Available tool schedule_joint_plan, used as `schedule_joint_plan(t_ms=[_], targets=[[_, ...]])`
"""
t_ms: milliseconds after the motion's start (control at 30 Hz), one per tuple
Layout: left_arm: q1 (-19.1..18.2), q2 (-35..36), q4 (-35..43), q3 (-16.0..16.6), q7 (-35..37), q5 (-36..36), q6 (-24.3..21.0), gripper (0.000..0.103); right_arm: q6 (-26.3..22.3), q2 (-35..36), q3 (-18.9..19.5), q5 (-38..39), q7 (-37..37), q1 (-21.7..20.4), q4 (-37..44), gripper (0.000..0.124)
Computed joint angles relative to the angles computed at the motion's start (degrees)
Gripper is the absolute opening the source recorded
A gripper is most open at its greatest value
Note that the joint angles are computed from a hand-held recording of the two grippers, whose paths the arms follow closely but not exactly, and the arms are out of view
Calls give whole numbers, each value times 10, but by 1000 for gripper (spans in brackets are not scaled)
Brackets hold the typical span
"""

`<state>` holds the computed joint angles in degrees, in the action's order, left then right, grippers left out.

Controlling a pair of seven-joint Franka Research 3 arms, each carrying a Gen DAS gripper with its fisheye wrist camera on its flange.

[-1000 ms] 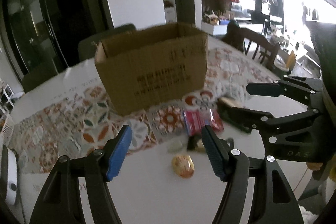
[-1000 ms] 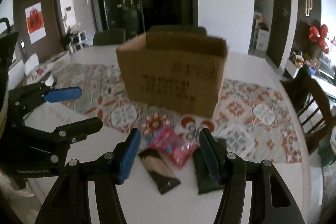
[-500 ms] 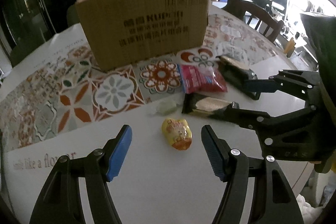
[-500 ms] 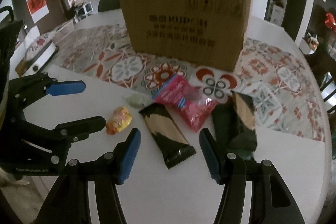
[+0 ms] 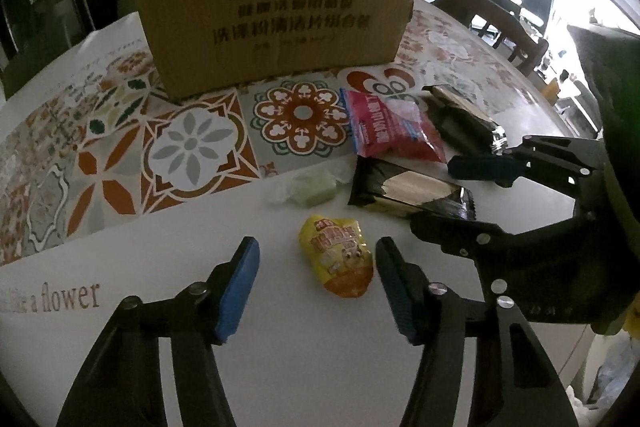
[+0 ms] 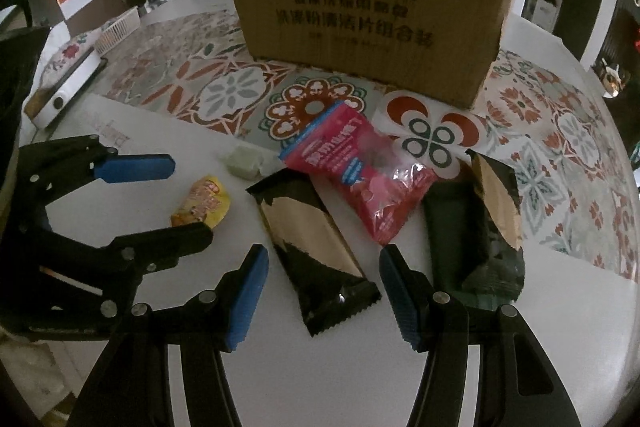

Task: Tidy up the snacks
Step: 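Grasp the yellow candy pouch with the left gripper while the right grasps the dark chocolate bar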

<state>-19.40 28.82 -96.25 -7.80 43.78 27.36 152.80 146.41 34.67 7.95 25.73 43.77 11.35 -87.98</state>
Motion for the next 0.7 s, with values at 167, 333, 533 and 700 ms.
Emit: schedule_joint_plan(t_ms=[167, 333, 533, 700], targets=[[4, 5, 3, -3, 1, -10, 1, 41, 12, 3, 3, -1, -3, 2, 1, 58], [3, 5, 0, -1, 1, -10, 7, 37, 33, -6, 9, 2, -25, 3, -18, 41], [-9, -11, -16, 12, -23, 12, 16, 37, 49, -19, 17, 21, -39, -2, -40, 34], [-19, -31, -30, 22, -59, 51, 20, 37, 73, -42, 30, 58, -55, -13, -69, 34]])
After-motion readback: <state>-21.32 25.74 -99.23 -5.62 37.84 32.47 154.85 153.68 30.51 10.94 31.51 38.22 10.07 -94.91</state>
